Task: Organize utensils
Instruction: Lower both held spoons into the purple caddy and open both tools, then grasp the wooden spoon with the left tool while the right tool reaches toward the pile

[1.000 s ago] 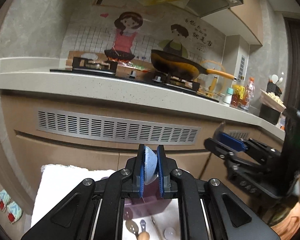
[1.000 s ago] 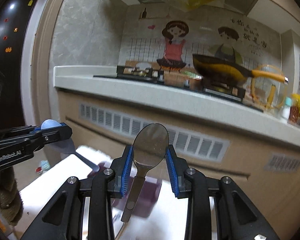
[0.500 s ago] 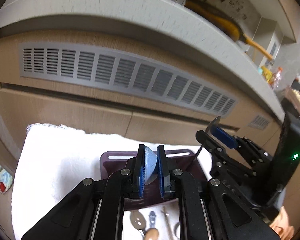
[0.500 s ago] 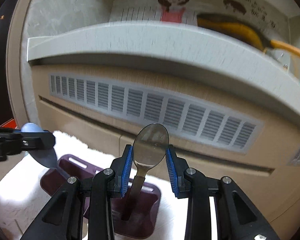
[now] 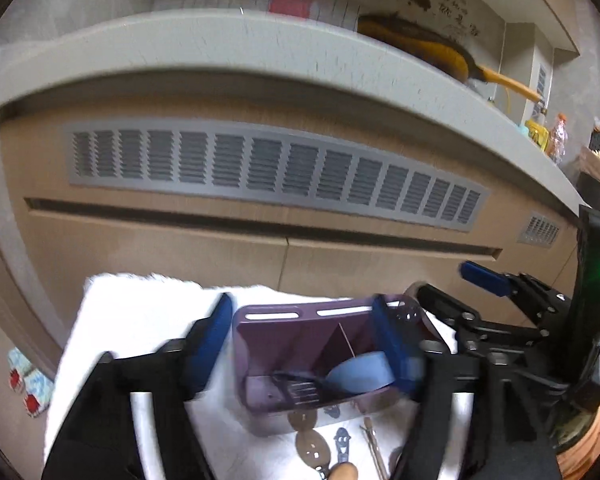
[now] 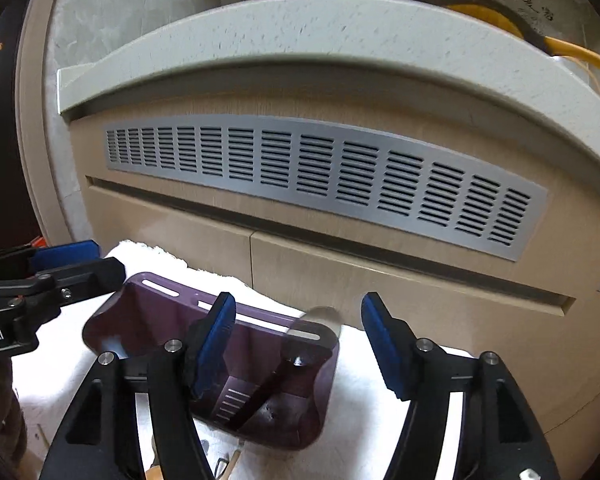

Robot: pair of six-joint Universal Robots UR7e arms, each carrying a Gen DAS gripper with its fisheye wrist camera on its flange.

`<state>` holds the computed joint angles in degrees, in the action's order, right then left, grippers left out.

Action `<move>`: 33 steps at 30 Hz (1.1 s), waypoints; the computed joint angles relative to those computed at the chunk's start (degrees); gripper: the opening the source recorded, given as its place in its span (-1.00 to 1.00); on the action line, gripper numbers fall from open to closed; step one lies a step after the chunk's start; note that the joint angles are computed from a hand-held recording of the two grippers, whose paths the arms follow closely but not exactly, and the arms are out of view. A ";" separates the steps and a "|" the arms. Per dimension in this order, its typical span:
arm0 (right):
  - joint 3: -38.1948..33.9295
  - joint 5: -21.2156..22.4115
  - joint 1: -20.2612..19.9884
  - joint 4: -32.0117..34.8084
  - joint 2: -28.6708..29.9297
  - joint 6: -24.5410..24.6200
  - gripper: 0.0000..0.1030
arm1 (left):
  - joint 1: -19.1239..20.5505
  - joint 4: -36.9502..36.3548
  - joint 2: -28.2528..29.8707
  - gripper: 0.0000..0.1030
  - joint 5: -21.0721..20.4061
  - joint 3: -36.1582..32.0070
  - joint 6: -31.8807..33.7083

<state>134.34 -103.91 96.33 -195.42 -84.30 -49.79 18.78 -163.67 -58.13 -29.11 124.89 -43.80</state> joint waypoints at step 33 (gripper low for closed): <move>13.44 -5.95 -5.80 12.24 -6.99 0.22 -0.48 | -12.82 25.57 -3.26 1.00 -8.73 13.10 -26.92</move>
